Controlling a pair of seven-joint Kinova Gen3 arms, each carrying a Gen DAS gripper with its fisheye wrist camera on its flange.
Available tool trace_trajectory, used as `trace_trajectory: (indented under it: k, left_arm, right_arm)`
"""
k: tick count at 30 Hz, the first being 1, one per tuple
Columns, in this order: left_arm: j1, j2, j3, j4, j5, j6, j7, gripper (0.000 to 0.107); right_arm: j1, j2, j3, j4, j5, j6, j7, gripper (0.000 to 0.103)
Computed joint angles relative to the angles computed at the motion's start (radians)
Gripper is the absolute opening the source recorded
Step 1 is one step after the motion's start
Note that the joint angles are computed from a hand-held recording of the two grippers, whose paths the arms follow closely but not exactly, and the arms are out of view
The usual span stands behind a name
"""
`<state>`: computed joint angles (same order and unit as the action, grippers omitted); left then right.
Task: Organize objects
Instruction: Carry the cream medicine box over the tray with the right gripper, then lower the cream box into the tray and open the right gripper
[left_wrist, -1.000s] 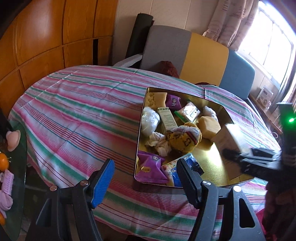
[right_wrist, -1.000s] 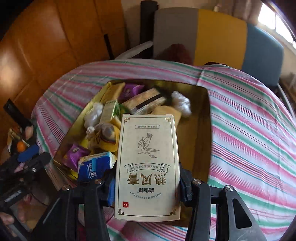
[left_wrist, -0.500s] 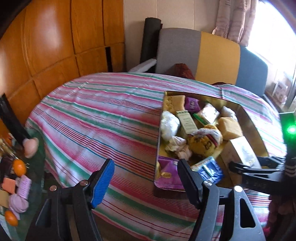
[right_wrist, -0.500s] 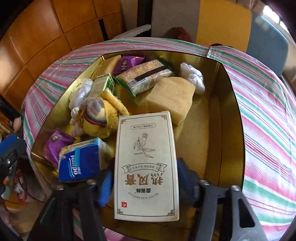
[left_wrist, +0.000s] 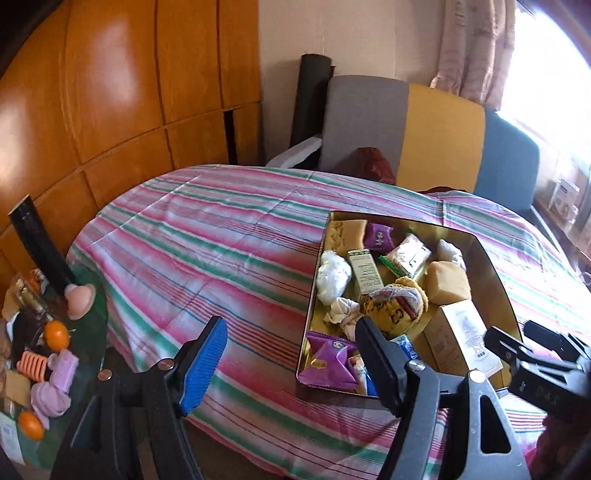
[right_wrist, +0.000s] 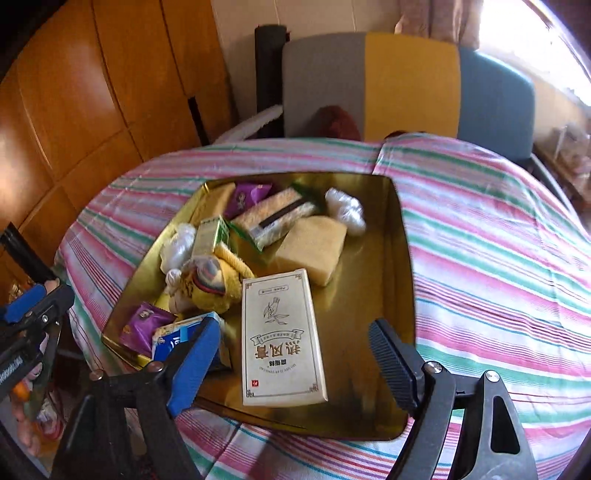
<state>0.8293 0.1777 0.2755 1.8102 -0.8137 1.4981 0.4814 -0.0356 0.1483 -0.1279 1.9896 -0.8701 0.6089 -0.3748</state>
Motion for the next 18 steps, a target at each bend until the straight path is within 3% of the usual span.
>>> trace_trajectory:
  k: [8, 15, 18]
  left_arm:
    - [0.024, 0.004, 0.006, -0.023, -0.023, -0.009, 0.001, 0.073]
    - [0.075, 0.067, -0.004, -0.079, -0.054, 0.104, 0.002, 0.069]
    - [0.081, 0.064, -0.013, -0.076, -0.057, 0.100, 0.001, 0.066]
  right_arm:
    - [0.029, -0.047, 0.029, 0.059, -0.119, 0.010, 0.107, 0.084]
    - [0.014, -0.079, 0.052, 0.107, -0.183, -0.021, 0.181, 0.084]
    - [0.003, -0.087, 0.058, 0.116, -0.197, -0.029, 0.202, 0.084]
